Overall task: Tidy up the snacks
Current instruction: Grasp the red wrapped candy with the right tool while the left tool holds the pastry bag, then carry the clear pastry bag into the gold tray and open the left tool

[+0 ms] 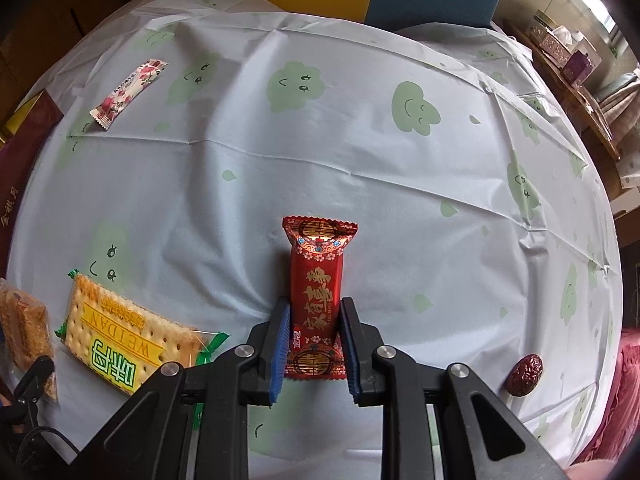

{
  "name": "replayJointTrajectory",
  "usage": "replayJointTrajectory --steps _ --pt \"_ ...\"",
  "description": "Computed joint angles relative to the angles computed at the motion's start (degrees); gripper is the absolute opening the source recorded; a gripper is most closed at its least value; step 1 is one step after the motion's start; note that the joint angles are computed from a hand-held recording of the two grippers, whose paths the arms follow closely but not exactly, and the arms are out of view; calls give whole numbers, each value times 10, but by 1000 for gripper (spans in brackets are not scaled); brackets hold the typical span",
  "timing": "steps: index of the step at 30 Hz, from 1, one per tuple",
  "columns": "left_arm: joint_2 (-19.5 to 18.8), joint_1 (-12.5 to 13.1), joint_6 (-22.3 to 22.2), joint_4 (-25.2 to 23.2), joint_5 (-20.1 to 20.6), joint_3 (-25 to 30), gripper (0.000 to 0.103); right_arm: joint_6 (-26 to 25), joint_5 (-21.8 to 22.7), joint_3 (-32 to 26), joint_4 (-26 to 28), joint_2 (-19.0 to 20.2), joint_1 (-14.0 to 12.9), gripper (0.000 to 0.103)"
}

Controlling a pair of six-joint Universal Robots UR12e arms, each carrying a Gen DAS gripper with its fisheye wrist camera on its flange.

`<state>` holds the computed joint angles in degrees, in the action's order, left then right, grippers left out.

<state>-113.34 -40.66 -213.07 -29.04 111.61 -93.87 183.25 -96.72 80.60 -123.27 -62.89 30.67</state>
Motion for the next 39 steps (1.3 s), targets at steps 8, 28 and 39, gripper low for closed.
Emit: replayJointTrajectory --steps 8,28,39 --pt "15 -6 -6 11 15 -3 61 -25 -33 6 -16 0 14 24" --pt "62 -3 -43 46 63 -37 61 -59 -86 22 -49 -3 40 24" --pt "128 30 -151 43 72 -111 61 -65 -102 28 -58 -4 50 24"
